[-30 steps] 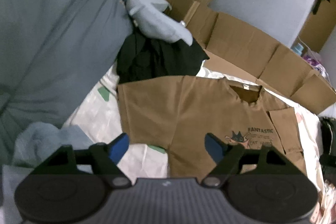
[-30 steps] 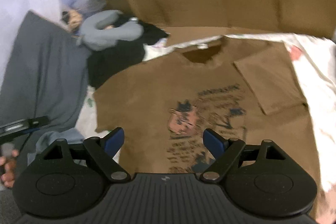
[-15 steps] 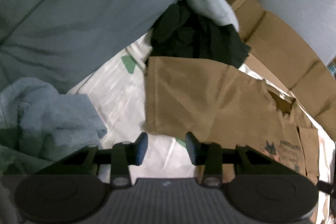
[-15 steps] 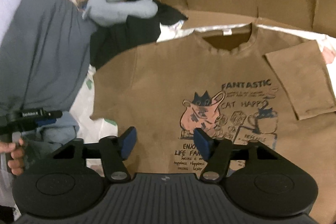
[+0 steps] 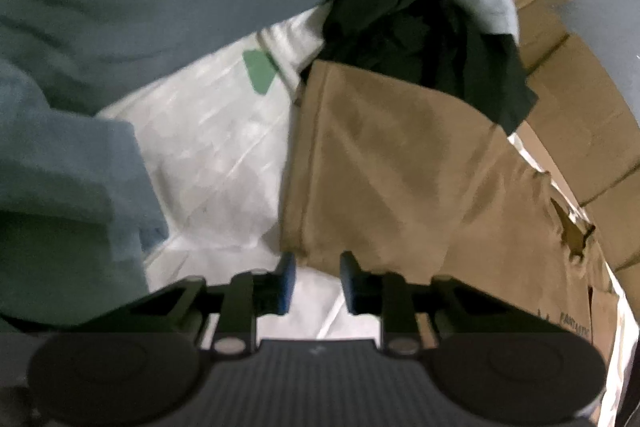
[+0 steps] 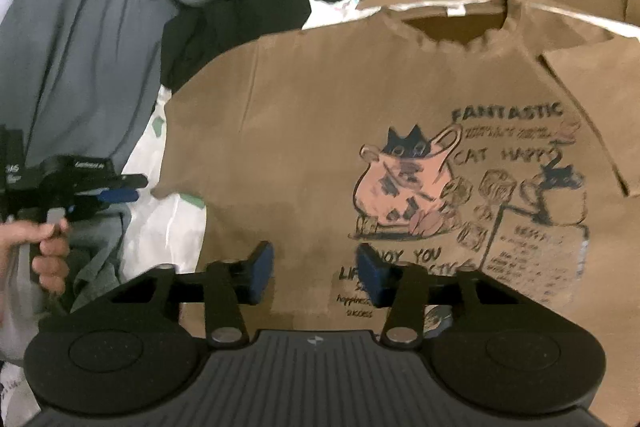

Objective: Fold clothes
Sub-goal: 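Open both tools and lift them away above the folded shirt, then grasp the unfolded side edge of the brown shirt with the left tool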

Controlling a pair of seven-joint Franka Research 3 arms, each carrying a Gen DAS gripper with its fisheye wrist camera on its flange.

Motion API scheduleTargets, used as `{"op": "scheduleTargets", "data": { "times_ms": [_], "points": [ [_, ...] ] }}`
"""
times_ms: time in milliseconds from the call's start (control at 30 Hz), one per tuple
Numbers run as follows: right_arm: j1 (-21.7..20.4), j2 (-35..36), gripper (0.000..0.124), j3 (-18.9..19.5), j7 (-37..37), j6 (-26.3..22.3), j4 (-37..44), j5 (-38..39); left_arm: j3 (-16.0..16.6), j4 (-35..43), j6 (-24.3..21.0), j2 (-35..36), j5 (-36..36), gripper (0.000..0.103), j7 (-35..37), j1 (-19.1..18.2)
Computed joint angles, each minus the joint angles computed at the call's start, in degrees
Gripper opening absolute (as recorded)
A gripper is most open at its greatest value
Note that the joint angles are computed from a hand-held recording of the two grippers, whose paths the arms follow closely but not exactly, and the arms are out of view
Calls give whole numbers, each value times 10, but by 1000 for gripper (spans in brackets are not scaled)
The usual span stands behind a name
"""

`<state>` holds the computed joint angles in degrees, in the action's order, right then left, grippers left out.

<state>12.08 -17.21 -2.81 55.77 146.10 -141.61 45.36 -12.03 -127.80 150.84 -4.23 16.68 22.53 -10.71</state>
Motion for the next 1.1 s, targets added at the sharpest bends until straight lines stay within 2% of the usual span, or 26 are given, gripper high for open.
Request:
{"op": "scheduleTargets", "data": {
  "times_ms": [100, 200, 400, 500, 667, 833, 1100],
  "points": [
    [0, 11, 38, 1, 3, 2, -3, 1, 1, -7, 19, 8, -3, 19, -8, 1],
    [0, 18, 38, 3, 6, 0, -5, 2, 1, -12, 30, 15, 4, 17, -28, 2],
    [-5, 23, 38, 11, 27, 1, -8, -20, 6, -24, 59, 23, 28, 17, -98, 9],
    [-8, 23, 38, 10, 40, -2, -10, -28, 7, -28, 72, 25, 18, 17, -111, 11],
    [-8, 23, 39, 11, 51, -5, -15, -39, 10, -28, 80, 34, -1, 18, -102, 12],
    [-6, 21, 39, 11, 53, -10, -16, -44, 13, -36, 98, 37, -65, 21, -91, 14],
    [1, 22, 39, 7, 31, -12, -12, -26, 13, -4, 56, 55, -132, 21, -27, 16]
  ]
}}
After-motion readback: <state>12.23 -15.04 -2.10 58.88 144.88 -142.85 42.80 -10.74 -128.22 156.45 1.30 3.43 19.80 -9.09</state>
